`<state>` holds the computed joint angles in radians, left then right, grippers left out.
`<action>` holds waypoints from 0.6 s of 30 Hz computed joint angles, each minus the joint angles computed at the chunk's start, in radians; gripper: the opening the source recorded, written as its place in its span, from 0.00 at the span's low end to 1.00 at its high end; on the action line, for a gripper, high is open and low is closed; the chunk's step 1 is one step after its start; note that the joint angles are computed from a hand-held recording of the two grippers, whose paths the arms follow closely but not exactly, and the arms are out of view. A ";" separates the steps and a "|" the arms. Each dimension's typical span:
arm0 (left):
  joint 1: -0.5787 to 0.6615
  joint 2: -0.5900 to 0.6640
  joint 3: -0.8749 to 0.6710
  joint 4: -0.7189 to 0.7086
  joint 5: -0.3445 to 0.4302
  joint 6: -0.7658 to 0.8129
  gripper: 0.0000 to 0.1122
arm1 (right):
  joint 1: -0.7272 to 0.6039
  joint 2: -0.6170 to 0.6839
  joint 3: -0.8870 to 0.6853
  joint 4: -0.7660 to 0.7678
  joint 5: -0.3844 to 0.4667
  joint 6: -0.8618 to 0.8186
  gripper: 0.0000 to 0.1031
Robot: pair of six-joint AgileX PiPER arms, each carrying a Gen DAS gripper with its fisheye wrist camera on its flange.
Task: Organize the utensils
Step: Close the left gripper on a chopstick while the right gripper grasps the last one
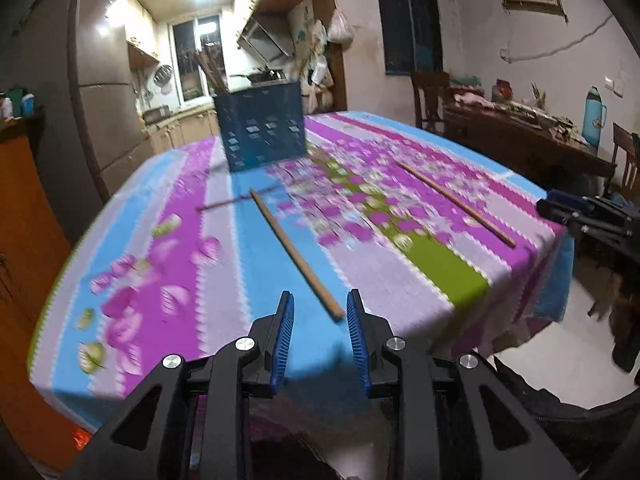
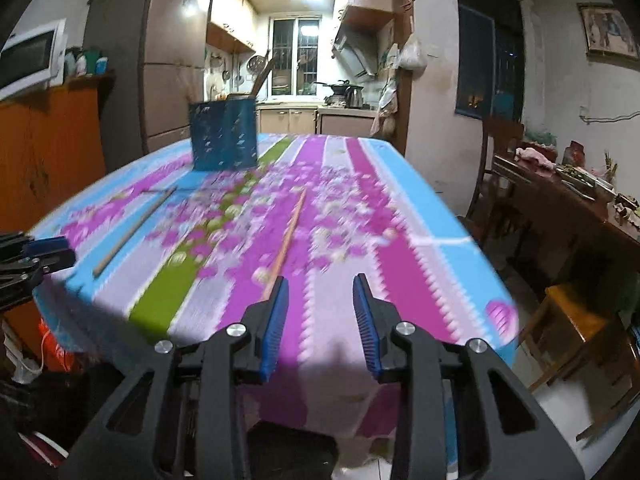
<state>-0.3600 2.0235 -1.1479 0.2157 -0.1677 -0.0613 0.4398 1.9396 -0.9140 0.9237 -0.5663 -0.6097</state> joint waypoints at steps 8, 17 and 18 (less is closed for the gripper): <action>-0.059 0.093 -0.061 -0.425 -0.042 0.383 0.26 | 0.047 0.077 0.004 -0.050 -0.081 0.107 0.31; -0.061 0.123 -0.068 -0.491 -0.100 0.415 0.26 | 0.039 0.123 -0.043 -0.088 -0.043 0.124 0.30; -0.060 0.124 -0.066 -0.493 -0.106 0.415 0.25 | 0.045 0.129 -0.043 -0.085 -0.058 0.121 0.30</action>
